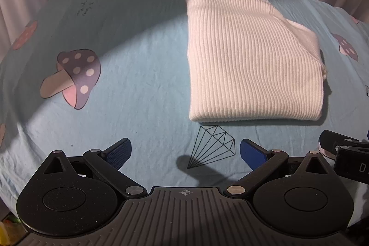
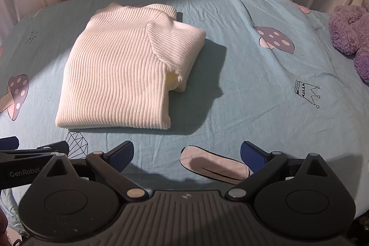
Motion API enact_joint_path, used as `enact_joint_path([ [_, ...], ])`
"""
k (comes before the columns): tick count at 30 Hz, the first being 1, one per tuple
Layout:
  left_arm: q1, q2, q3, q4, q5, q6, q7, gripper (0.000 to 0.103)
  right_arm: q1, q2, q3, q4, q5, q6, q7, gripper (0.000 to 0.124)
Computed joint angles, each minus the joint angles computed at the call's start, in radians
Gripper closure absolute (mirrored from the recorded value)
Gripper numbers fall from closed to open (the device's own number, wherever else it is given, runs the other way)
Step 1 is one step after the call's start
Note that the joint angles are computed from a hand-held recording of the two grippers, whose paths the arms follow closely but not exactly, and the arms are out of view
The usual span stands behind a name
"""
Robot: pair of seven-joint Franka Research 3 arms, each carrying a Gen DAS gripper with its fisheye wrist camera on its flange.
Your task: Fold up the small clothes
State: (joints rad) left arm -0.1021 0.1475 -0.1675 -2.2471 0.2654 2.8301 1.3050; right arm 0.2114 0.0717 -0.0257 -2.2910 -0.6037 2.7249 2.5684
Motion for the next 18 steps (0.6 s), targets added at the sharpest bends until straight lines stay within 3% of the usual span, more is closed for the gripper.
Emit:
enact_joint_path([
  [18, 0.007, -0.003, -0.006, -0.002, -0.023, 0.011, 0.030, 0.000, 0.001, 0.002, 0.000, 0.002, 0.002, 0.002, -0.001, 0.025],
])
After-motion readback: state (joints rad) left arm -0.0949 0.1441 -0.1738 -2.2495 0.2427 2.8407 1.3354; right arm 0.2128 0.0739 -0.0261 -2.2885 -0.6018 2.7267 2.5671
